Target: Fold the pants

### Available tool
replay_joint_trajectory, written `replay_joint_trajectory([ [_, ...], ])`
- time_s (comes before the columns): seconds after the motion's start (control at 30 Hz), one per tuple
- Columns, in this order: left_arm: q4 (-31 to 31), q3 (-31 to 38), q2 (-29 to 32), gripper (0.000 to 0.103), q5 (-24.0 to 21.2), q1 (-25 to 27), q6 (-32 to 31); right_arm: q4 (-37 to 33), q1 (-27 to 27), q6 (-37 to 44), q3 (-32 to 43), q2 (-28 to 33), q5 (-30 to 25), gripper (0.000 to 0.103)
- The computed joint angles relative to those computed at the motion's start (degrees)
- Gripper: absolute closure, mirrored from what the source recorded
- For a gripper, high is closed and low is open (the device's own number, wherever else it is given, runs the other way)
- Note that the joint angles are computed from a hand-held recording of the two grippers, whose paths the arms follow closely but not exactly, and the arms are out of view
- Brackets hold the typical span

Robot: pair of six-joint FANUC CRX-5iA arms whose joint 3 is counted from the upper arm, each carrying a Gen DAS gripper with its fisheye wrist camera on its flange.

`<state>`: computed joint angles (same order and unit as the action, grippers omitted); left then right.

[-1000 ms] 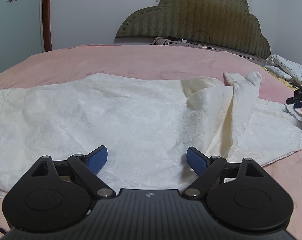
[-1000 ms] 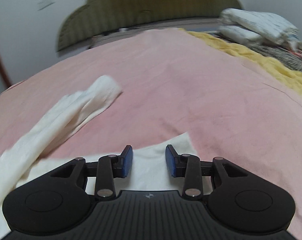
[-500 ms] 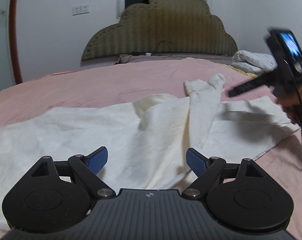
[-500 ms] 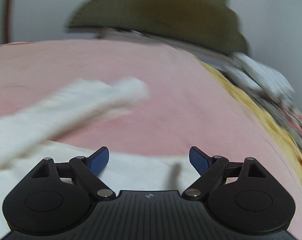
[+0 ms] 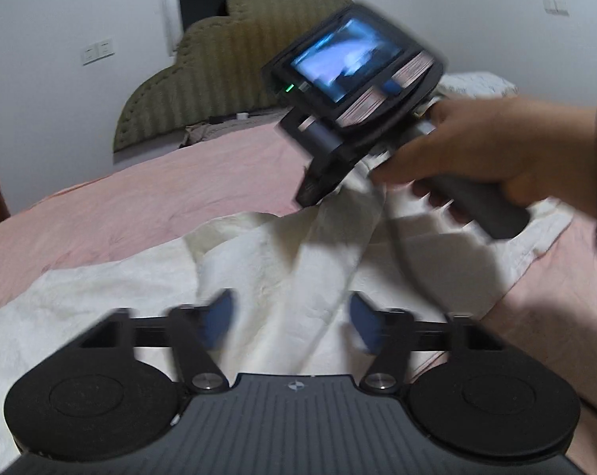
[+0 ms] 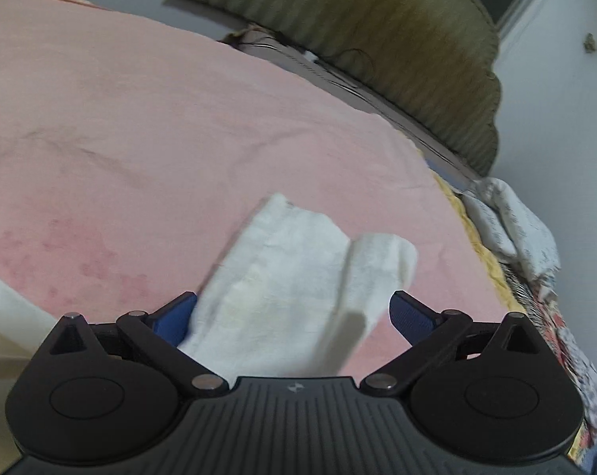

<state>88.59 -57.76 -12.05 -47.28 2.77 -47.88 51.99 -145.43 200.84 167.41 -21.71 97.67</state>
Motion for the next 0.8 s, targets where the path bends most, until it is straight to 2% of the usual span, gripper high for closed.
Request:
replay_joint_trajectory([
  [0.03,-1.3,0.5,0.3,0.071,0.9,-0.5,0.9,-0.1,0.1,-0.2,1.3,1.0,0.7,0.0],
  [0.1,-1.8,1.0,0.8,0.078,2.5,-1.4,2.6,0.1,1.1,-1.1,4.5,3.7,1.9,0.0],
  [0.2,-2.1,0.7,1.0,0.086,0.7,-0.1,1.3,-0.5,4.0,-4.2,9.6,8.2,3.2,0.0],
  [0.3,-0.1,-1.4,0.1,0.088,-2.9,1.7,-6.9,-2.4,7.7,-9.3,14.8,12.3,4.5,0.0],
  [0.37,2.3,-3.2,-0.4,0.088,-3.4,1.6,-12.0,-3.6,10.1,-14.6,17.7,14.1,7.6,0.0],
  [0.43,3.9,-4.0,-0.3,0.088,-2.4,0.5,-13.5,-5.7,11.3,-21.5,21.0,16.2,11.3,0.0],
  [0.53,6.2,-3.9,-0.6,0.087,1.6,-3.2,-12.6,-5.0,15.7,-34.9,25.9,21.6,12.9,0.0],
  [0.57,6.7,-4.1,-0.9,0.086,2.3,-3.8,-12.2,-3.8,17.9,-40.1,27.3,24.2,12.3,0.0],
  [0.6,7.4,-4.1,-1.1,0.079,3.1,-4.6,-12.1,-1.9,20.9,-46.1,29.3,27.7,10.4,0.0],
  [0.7,7.6,-4.4,-1.7,0.074,3.9,-5.3,-12.5,4.5,29.0,-64.9,38.2,40.8,-1.2,0.0],
  [0.77,8.2,-4.9,-2.2,0.073,3.8,-5.7,-13.8,10.6,34.9,-78.9,42.6,44.3,-4.5,0.0],
  [0.8,8.5,-5.0,-2.2,0.072,3.7,-5.7,-14.6,11.9,35.9,-82.7,43.4,44.5,-5.2,0.001],
])
